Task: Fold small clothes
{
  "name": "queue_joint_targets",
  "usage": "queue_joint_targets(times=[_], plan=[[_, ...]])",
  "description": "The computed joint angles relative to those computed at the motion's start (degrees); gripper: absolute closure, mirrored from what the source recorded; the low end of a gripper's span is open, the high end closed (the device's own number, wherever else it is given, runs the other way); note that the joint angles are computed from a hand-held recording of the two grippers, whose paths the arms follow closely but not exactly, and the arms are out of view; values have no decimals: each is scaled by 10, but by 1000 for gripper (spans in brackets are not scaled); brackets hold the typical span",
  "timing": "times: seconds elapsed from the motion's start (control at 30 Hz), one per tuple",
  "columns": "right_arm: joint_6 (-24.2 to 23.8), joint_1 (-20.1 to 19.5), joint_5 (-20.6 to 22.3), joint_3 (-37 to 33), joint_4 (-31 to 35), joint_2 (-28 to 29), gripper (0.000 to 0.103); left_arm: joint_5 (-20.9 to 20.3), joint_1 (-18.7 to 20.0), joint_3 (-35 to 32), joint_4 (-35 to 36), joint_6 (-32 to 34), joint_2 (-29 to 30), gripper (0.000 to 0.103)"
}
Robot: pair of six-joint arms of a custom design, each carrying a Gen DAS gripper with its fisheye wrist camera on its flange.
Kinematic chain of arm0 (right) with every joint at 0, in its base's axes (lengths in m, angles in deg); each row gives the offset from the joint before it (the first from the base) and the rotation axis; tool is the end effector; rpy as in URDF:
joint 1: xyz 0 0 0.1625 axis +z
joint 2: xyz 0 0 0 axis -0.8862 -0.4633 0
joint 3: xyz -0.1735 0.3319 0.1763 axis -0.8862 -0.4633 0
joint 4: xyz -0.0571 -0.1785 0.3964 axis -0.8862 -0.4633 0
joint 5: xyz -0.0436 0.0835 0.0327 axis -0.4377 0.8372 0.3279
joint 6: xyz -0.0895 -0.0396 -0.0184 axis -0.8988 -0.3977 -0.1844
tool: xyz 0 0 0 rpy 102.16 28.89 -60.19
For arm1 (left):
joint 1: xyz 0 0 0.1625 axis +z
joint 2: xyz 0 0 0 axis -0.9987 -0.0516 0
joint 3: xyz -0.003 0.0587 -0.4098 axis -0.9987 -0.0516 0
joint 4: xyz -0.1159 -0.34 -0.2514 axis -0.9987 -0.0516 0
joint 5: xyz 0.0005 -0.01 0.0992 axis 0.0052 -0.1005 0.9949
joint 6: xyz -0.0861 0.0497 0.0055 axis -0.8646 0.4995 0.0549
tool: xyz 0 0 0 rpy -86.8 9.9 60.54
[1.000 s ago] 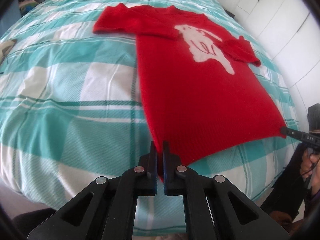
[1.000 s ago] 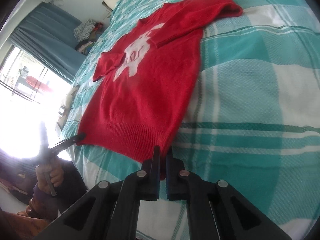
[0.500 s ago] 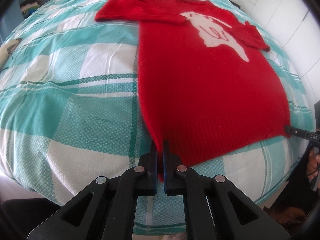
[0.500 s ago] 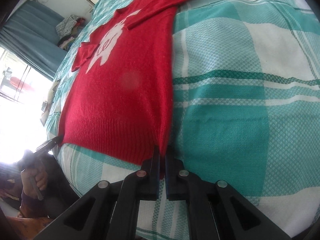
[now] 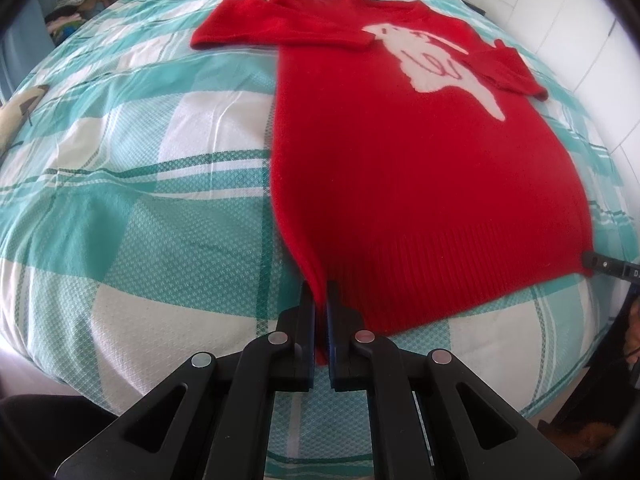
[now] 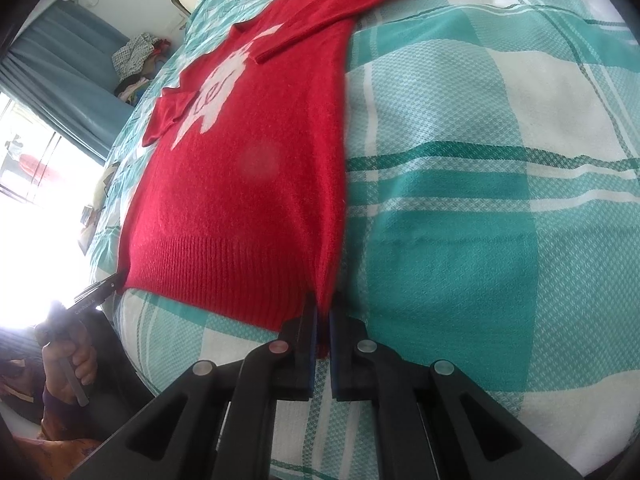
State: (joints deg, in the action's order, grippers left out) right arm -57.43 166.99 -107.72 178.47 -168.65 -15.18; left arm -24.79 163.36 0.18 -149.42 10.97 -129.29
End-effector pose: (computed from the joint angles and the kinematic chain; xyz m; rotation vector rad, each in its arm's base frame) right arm 0.2541 -0.6389 0.0510 -0.3393 -2.6768 0.7765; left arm -0.0090 -0.8242 0.3102 0.7730 2.4314 -0.2413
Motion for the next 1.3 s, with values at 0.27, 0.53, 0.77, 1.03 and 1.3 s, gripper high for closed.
queue_joint_targets(times=[0.27, 0.53, 0.77, 1.03, 1.3], plan=[[-3, 2, -4, 5, -4, -3, 100, 7, -1, 6, -16, 6, 0, 98], [-8, 3, 1, 8, -18, -3, 92, -14, 4, -3, 1, -12, -2, 97], [-7, 6, -1, 16, -34, -5, 81, -24, 5, -6, 10, -25, -5, 94], [6, 16, -15, 21, -31, -10, 61, -61, 6, -4, 26, -28, -15, 38], [9, 49, -122, 17, 16, -27, 49, -84, -2, 59, -19, -21, -66, 23]])
